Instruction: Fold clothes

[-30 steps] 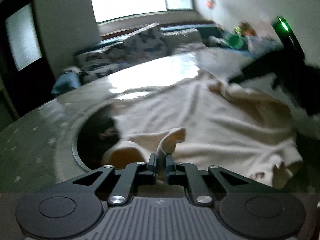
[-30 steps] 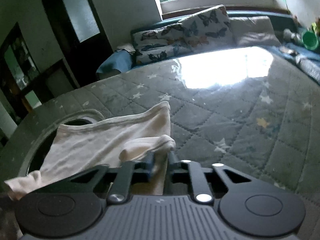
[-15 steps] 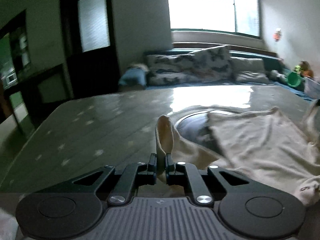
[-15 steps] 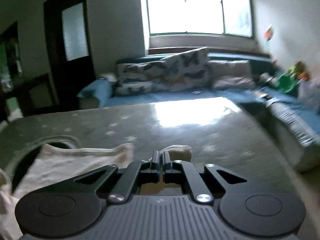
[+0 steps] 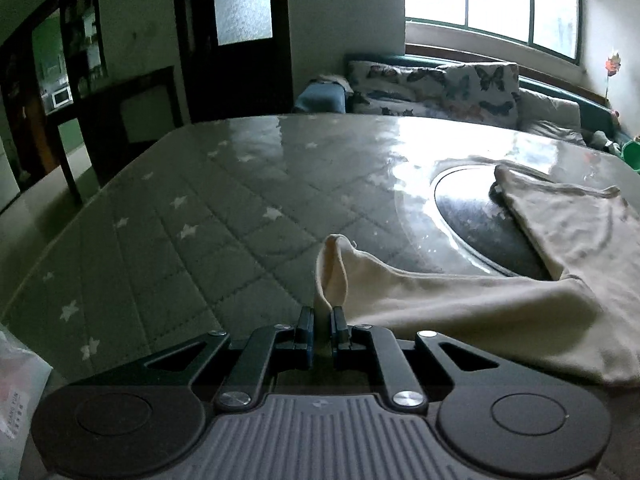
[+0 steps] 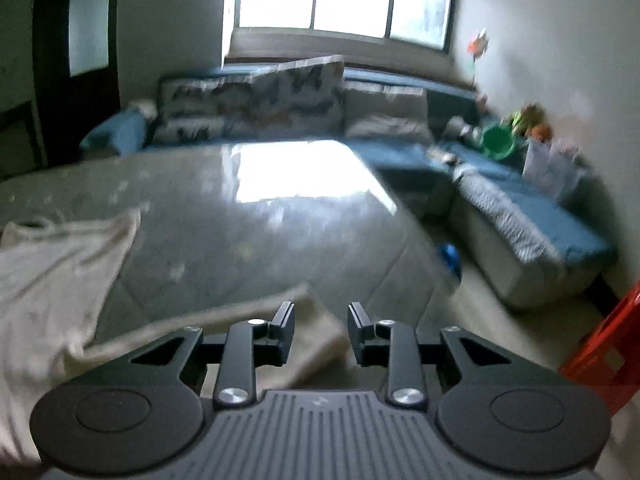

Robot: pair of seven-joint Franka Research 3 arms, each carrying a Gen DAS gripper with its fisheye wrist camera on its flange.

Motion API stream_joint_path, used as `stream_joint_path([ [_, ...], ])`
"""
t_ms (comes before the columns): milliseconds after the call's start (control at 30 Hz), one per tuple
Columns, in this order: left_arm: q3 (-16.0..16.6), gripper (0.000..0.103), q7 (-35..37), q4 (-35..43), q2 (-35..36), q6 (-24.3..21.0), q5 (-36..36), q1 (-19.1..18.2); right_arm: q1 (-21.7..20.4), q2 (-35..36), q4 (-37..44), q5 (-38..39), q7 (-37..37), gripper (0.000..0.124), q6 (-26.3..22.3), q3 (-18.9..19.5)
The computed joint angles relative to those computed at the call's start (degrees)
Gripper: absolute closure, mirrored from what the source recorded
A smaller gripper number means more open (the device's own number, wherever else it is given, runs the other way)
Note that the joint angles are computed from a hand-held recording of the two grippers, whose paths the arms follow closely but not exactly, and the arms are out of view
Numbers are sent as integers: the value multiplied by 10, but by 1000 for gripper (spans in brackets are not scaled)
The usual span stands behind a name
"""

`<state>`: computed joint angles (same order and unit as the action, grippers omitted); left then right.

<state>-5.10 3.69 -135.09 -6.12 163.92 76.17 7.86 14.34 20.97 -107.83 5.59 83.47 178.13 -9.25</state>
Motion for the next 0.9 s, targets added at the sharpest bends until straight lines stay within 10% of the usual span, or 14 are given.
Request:
stream_joint_path([
  [333,-2,93,17,4,7,-19,-21,-6,-35,72,53,47,21,91,-6,31],
  [433,-2,93,12,5,7,-24,-18,-7,-62,75,50,63,-9,115,15,63],
  [667,-3,72,39,5,3,-47,-34,-9,112,72,12,35,47,117,37,-144],
  [900,1,65,27,9,-1,-17,7,-3,128,59,-11,26,47,95,67,-165],
])
